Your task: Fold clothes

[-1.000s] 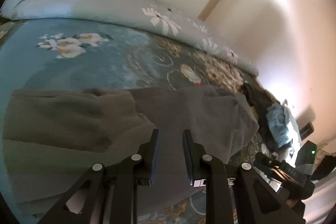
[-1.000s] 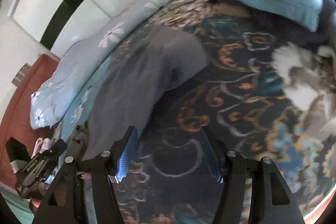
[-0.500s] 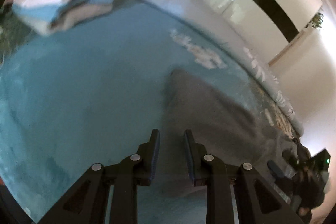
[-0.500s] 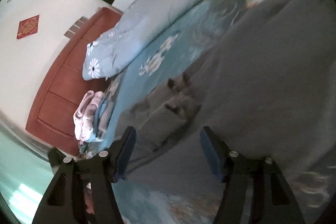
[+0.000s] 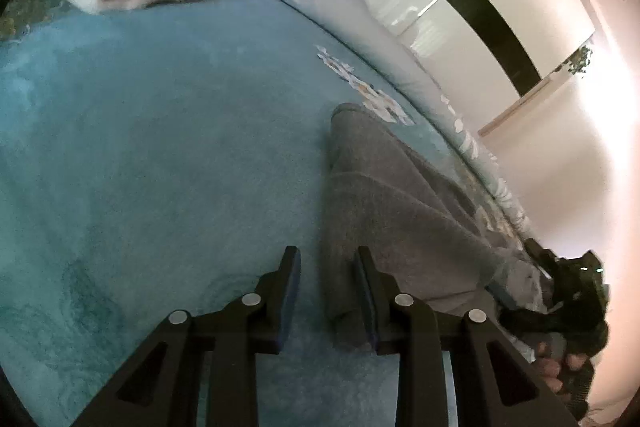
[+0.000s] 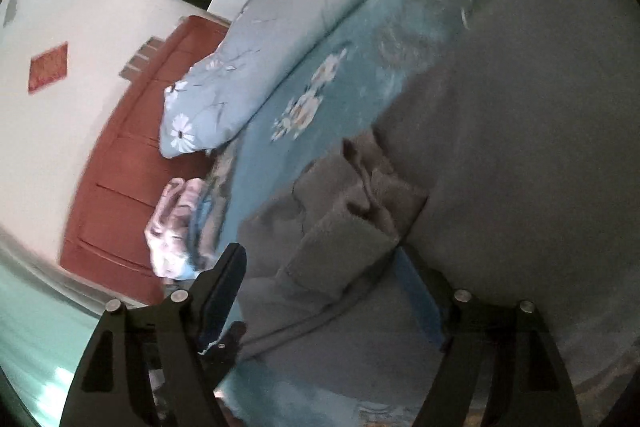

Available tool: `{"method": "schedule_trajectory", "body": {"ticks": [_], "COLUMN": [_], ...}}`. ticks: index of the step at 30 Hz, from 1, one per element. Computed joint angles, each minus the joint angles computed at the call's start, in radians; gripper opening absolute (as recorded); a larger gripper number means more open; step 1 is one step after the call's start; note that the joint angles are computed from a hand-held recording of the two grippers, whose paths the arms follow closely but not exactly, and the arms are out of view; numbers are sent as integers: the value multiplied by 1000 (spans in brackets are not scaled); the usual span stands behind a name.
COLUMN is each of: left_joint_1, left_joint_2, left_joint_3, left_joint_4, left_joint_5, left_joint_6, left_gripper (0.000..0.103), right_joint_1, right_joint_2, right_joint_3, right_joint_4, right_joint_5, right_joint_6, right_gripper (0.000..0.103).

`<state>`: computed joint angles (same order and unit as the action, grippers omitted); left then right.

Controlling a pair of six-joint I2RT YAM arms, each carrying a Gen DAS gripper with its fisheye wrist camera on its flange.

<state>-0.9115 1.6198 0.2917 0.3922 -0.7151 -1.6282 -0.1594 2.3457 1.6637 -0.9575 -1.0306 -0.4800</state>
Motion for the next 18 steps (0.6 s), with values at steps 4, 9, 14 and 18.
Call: {"method": "schedule_trajectory", "body": {"ticks": [4,9,14,18], "left_joint_1": [-1,11,23,16], "left_joint_2": [14,35,61,70], "left_joint_3": [-27,-68,-98,-118], "left_joint_4": [71,182,284,348], "left_joint_5": [-3,16,25,19], "left_joint_6": [12,40,61,68], "left_gripper": [34,35,35,43], "right_joint_1": [32,53,63,61], "right_joint_2": [29,15,15,-58], "right_joint_3": [20,-27,-39,-60], "right_joint_4": [17,157,205,198], "right_joint_5": [-11,-60,-36,-46], "right_joint_6": [51,177,244,180], "right_gripper": [78,68,24,15]}}
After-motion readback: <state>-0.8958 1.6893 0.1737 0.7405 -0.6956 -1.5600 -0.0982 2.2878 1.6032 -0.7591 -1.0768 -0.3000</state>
